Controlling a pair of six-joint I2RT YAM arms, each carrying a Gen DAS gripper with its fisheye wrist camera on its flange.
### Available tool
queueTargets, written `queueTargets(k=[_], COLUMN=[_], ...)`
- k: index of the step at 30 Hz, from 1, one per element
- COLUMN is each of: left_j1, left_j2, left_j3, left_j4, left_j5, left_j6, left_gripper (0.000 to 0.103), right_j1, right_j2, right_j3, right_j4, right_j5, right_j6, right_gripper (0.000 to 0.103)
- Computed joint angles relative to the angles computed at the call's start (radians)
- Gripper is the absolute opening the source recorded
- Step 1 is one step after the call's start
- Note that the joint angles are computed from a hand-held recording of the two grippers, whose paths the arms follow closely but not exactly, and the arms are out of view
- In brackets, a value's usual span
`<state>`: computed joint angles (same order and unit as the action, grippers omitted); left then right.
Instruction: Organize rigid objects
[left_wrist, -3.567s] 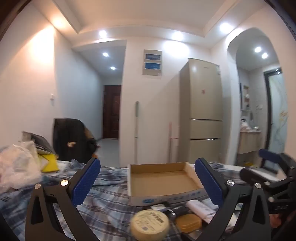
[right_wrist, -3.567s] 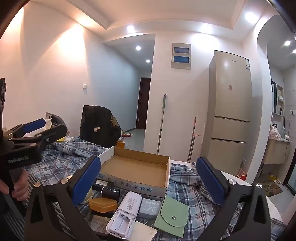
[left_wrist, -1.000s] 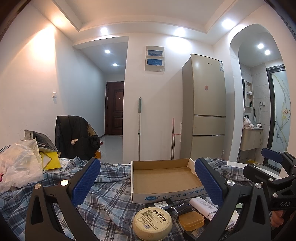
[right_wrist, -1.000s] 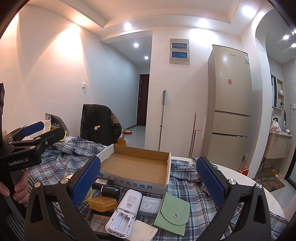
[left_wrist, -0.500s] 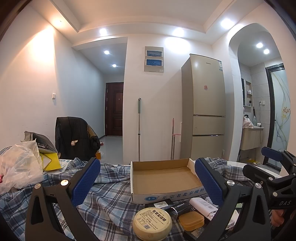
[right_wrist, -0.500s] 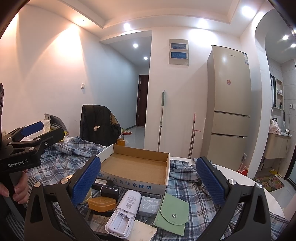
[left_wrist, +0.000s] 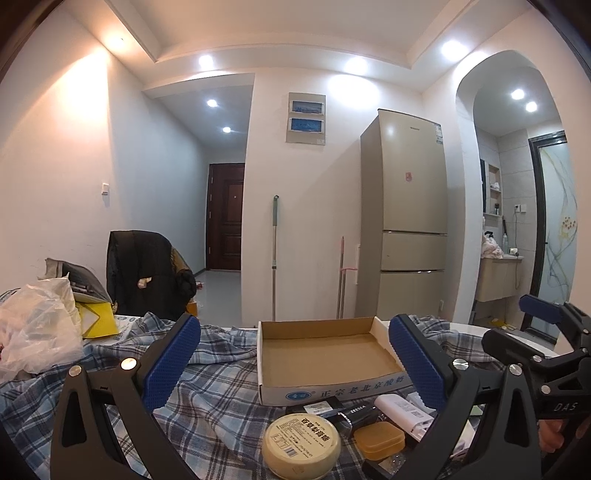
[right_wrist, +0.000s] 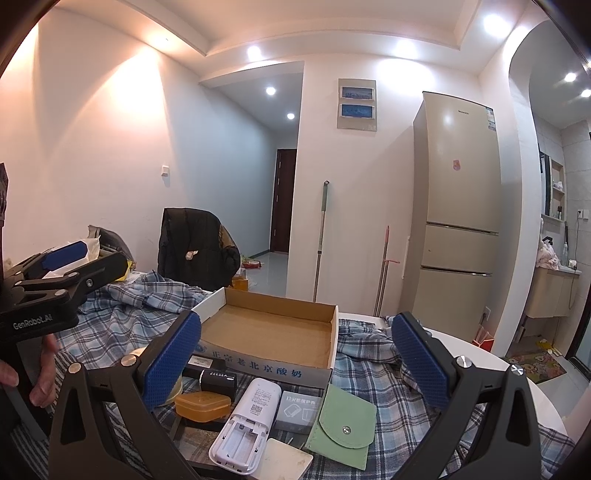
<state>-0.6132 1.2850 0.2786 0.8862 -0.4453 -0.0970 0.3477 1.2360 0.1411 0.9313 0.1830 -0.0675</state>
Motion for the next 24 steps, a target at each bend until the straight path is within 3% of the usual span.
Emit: queueTargets(k=[4,11,20,24], left_j1=[-0.005,-0.007,-0.003,0.013], left_j2=[0.023,0.03,0.072,0.066], left_j3=[0.045,0.051,0.145,0.142], left_j4=[-0.077,-0.083,-0.263,-0.277], left_j5=[-0.014,-0.008,-0.009,0.039], left_j6=[0.004,-0.002,-0.032,-0.049], left_gripper=[0.103,0.103,0.103,0.103], right_j1=[0.006,-0.014,-0.018,-0.031], right_j2=[0.002,-0.017,-0.001,0.005], right_j3=[0.005,0.011,0.015,0.023], right_j4=[-0.006,-0.041,-0.033,-0.046], right_j5=[0.006,-0.012,-0.016,-0.028], right_j6=[-0.005,0.007,0.008,0.019], right_gripper=[0.103,0.103,0.103,0.103])
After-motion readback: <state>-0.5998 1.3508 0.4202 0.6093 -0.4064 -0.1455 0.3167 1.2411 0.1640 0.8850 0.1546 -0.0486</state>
